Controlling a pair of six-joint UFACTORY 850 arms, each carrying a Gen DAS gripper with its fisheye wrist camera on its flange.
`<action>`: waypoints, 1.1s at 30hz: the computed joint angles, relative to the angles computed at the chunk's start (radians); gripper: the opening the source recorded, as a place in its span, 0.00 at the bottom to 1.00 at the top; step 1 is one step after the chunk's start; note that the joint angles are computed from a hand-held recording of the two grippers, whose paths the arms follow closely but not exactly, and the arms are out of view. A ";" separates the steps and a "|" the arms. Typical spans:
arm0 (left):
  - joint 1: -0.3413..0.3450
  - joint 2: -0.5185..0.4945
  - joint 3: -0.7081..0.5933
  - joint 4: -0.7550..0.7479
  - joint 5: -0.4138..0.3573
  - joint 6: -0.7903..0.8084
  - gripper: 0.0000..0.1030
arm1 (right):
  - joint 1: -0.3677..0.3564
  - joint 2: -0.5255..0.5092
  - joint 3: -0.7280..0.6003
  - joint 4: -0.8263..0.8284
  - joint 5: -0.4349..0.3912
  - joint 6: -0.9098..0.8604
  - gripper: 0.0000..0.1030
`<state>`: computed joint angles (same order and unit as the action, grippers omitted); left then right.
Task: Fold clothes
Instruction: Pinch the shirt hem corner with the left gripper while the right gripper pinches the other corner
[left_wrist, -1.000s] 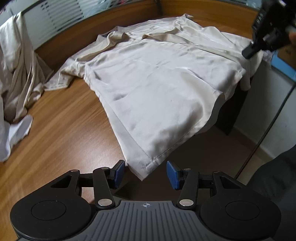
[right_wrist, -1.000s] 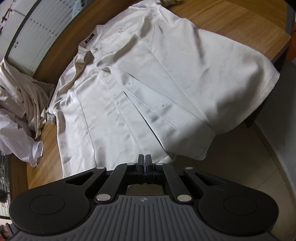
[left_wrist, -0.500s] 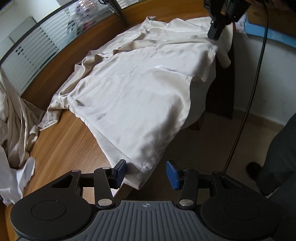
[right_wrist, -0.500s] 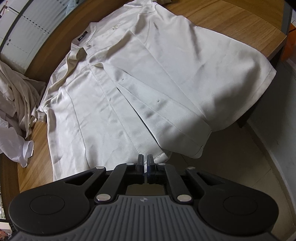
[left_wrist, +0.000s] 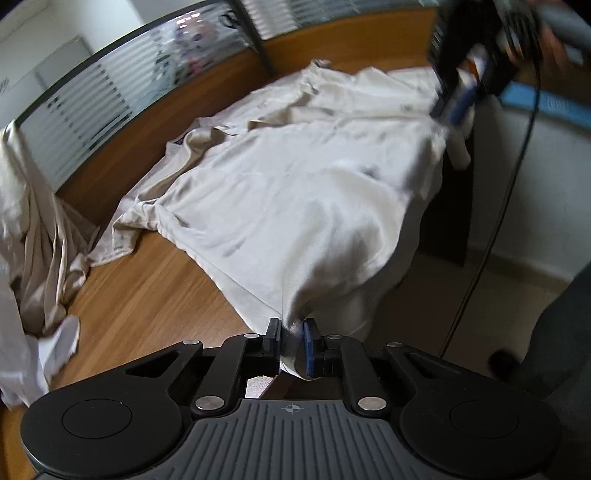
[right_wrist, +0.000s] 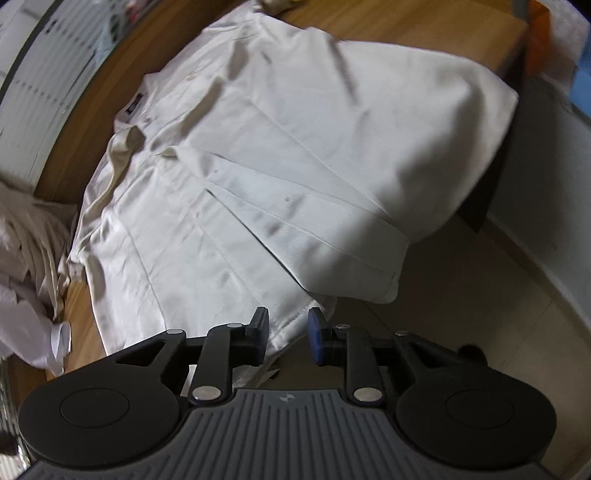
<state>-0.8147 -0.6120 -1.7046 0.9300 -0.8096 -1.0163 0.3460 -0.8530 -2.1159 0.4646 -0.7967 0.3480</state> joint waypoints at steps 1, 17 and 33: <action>0.003 0.010 0.005 -0.007 0.004 -0.027 0.14 | 0.000 0.001 0.008 0.002 0.007 0.006 0.25; 0.031 0.100 0.055 -0.116 0.055 -0.225 0.09 | -0.016 0.047 0.070 0.181 0.061 -0.102 0.00; 0.026 0.047 0.015 -0.204 0.056 -0.029 0.36 | -0.022 0.046 0.130 0.215 0.088 -0.078 0.32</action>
<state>-0.7892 -0.5651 -1.6896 0.7259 -0.7535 -1.0455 0.3240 -0.8068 -1.9857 0.6797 -0.7089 0.2697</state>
